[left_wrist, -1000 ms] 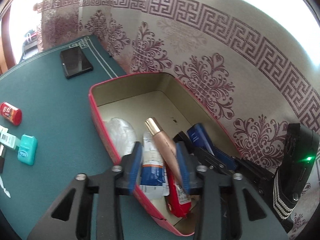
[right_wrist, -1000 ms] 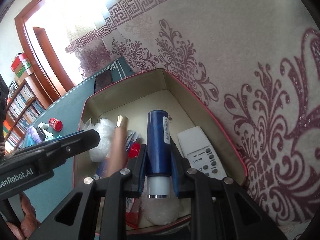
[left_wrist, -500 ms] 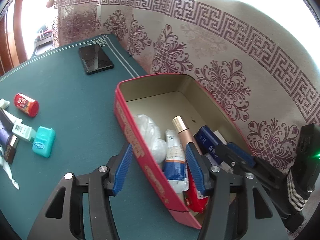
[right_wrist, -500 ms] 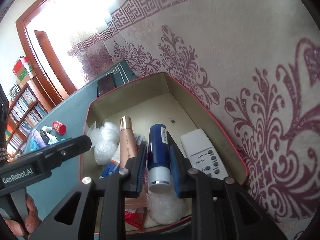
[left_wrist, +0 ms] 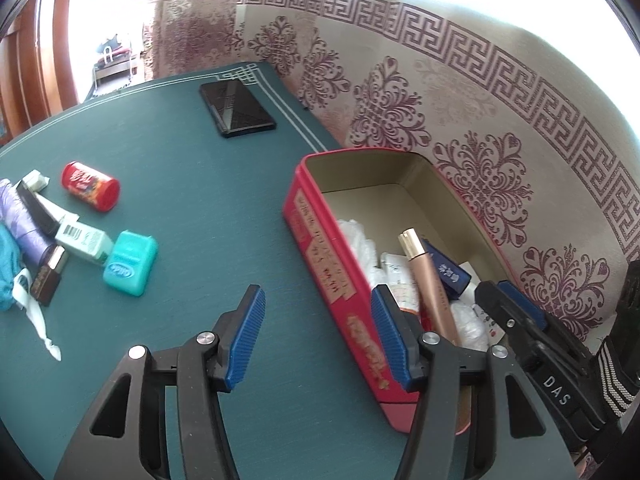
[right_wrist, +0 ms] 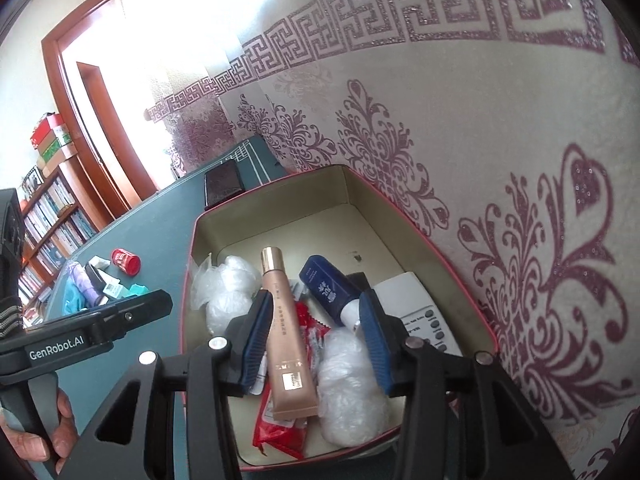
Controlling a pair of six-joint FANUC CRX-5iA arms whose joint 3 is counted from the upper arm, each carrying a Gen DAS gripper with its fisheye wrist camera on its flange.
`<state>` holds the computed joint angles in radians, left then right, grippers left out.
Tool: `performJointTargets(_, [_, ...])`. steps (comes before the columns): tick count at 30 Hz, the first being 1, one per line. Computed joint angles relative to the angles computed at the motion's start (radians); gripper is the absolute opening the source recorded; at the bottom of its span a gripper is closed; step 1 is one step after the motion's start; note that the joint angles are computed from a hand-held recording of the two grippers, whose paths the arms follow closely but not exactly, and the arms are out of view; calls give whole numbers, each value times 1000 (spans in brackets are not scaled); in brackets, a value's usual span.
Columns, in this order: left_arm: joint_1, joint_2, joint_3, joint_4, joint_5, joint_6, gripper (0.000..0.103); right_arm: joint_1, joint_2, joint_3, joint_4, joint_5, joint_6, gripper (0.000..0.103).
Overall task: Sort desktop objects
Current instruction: 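Move both open tools back toward the teal Curel pouch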
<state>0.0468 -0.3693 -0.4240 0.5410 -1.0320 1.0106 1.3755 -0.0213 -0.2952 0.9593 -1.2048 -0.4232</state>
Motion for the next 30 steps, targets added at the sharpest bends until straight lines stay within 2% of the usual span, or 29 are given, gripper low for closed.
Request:
performJointTargets(7, [61,-23,-13,-36,-1,15,59,6,20,24,9,8,4,50])
performJointTargets(11, [110,-26,-19,-29,-14,12,60,10,45,52,27,-2,16,66])
performJointTargets(17, [203,-33,-35,-2,-33,-12,72,8,80,100,33,17,55,74])
performJointTargets(20, [256,-31,-45,24,-54,-25,74,6,100,126,36,27,74,79])
performJointTargets(30, [427,-16,-45,22,-113,-13,75,-7,182,231,13,87,173,81])
